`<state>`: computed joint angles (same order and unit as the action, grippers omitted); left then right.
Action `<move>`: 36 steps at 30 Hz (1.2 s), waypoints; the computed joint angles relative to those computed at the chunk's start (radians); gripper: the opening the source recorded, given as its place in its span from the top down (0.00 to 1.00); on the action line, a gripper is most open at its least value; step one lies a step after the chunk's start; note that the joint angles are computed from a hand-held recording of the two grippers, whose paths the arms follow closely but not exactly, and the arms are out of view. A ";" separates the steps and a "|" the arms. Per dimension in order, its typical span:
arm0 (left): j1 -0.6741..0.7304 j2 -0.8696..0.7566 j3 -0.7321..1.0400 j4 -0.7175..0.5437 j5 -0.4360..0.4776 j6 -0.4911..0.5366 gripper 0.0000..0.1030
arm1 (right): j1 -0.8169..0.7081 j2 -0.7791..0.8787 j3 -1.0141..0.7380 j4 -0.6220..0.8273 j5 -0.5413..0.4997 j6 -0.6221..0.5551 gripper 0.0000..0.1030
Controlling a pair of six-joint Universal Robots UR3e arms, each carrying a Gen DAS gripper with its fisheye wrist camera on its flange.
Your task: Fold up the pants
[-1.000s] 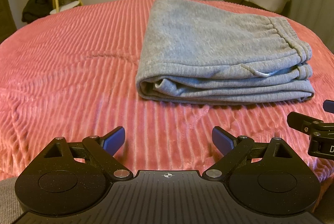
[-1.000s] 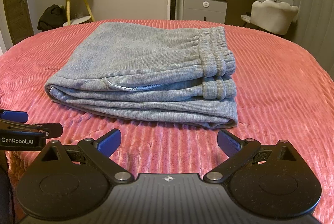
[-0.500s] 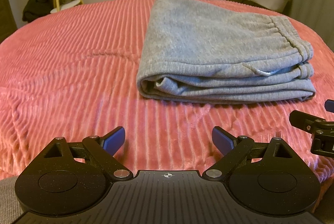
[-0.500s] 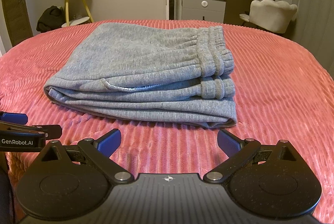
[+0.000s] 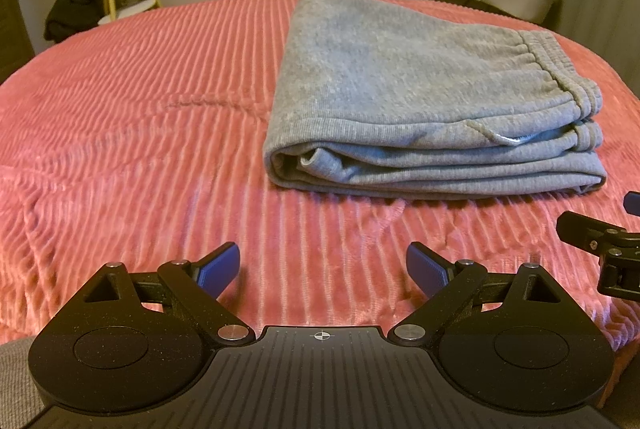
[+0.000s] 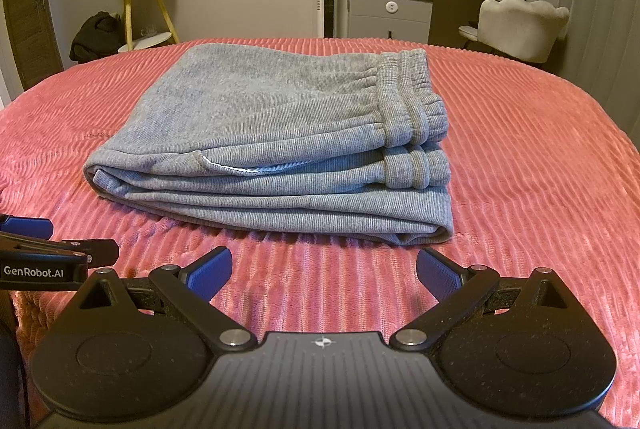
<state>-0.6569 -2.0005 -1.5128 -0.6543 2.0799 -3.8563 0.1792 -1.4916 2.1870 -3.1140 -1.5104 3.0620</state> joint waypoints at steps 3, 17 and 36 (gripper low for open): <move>0.001 0.001 0.000 0.000 -0.001 -0.001 0.08 | -0.001 0.000 0.000 0.000 0.001 -0.001 0.04; 0.000 0.000 0.003 -0.005 0.002 -0.004 0.08 | 0.011 0.001 0.002 -0.009 -0.011 0.017 0.04; -0.008 0.002 -0.011 0.036 0.015 -0.004 0.08 | 0.020 0.000 0.003 -0.012 -0.020 0.028 0.04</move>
